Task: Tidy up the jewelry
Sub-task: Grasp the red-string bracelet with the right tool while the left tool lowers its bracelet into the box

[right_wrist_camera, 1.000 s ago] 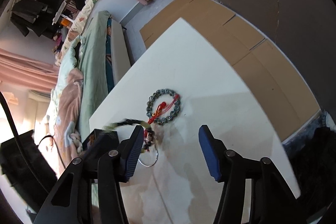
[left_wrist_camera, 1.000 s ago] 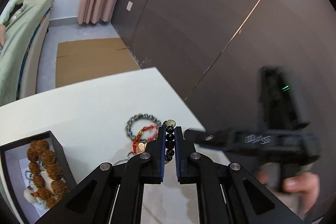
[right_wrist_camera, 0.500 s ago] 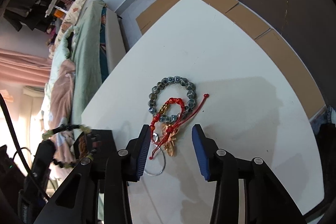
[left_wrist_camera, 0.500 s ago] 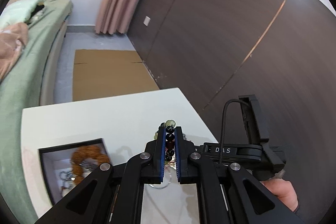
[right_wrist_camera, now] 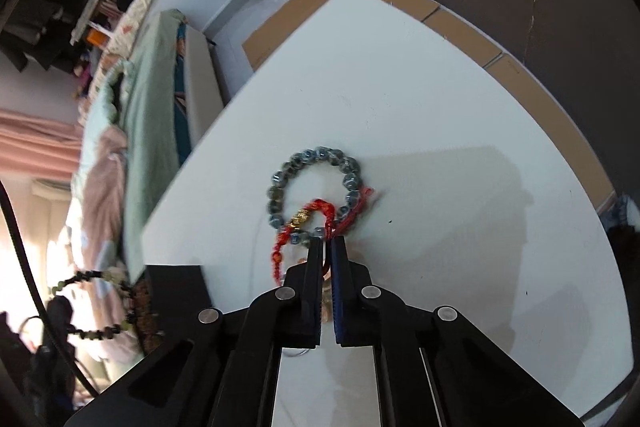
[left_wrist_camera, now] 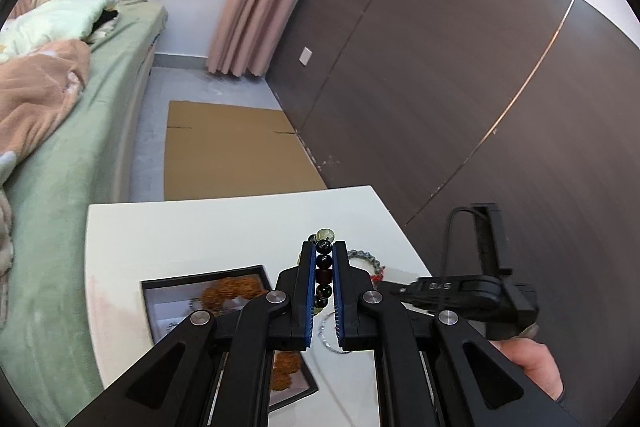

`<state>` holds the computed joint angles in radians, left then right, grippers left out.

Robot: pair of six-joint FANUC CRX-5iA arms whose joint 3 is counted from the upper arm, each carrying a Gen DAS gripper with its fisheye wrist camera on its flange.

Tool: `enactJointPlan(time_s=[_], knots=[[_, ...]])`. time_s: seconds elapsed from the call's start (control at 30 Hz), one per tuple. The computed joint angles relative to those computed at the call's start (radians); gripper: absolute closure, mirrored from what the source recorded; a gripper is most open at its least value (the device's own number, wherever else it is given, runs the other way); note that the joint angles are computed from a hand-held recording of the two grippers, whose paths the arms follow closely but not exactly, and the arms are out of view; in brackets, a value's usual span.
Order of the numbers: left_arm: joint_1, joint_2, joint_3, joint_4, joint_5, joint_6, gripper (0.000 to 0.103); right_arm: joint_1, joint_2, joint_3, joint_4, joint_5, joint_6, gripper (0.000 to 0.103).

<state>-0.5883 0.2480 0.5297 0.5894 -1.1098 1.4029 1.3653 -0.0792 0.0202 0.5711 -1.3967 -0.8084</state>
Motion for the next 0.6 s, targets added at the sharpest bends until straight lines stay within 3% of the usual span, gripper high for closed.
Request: enactJointPlan(time_s=[0.13,0.47,0.6], knots=[[0.016,-0.027,-0.027,0.0,0.012,0.001,0.095,0.039,-0.026,-0.047,0.112,0.031,-0.068,0.098],[0.043,-0.083,-0.073,-0.053,0.023,0.025,0.095,0.065,0.008,-0.058,0.367,0.141,-0.07,0.098],[0.052,-0.066,-0.061,-0.046,-0.022,0.052,0.095,0.048,0.039,-0.038,0.43,0.219,-0.026,0.098]])
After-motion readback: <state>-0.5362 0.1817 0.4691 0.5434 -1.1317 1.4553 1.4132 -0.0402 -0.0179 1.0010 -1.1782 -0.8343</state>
